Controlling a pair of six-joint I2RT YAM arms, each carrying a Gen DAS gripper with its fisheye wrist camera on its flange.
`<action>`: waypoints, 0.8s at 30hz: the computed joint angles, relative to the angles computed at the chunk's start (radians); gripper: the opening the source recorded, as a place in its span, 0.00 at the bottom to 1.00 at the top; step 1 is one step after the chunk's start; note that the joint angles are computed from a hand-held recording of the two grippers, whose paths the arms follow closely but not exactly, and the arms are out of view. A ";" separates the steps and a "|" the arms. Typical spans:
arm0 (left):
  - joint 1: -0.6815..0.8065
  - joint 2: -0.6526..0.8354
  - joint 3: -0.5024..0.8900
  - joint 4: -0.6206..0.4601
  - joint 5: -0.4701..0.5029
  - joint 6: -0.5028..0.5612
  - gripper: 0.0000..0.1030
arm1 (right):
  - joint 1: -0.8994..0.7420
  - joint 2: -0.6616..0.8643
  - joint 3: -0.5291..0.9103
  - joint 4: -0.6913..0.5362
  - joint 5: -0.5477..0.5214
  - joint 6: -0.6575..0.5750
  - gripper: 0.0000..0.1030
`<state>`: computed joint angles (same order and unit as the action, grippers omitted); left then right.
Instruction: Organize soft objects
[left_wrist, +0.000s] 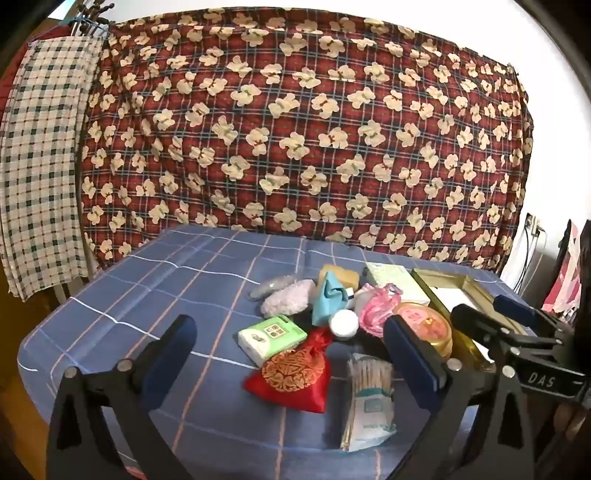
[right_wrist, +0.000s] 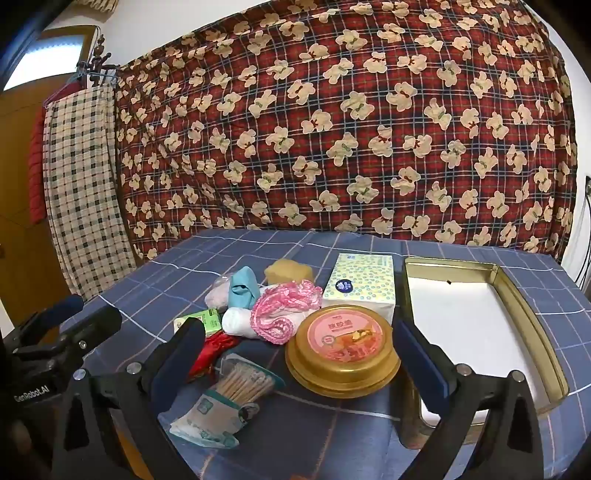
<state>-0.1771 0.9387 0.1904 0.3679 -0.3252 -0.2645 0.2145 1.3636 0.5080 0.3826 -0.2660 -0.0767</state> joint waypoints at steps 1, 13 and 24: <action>0.021 -0.005 0.011 -0.032 0.051 -0.018 1.00 | 0.001 0.000 -0.001 0.004 0.001 0.000 0.99; 0.005 -0.005 0.014 -0.040 0.034 -0.020 1.00 | 0.021 0.002 -0.008 0.006 0.014 0.014 1.00; 0.006 -0.003 0.015 -0.041 0.033 -0.013 1.00 | 0.013 0.032 0.003 0.017 0.000 0.015 0.99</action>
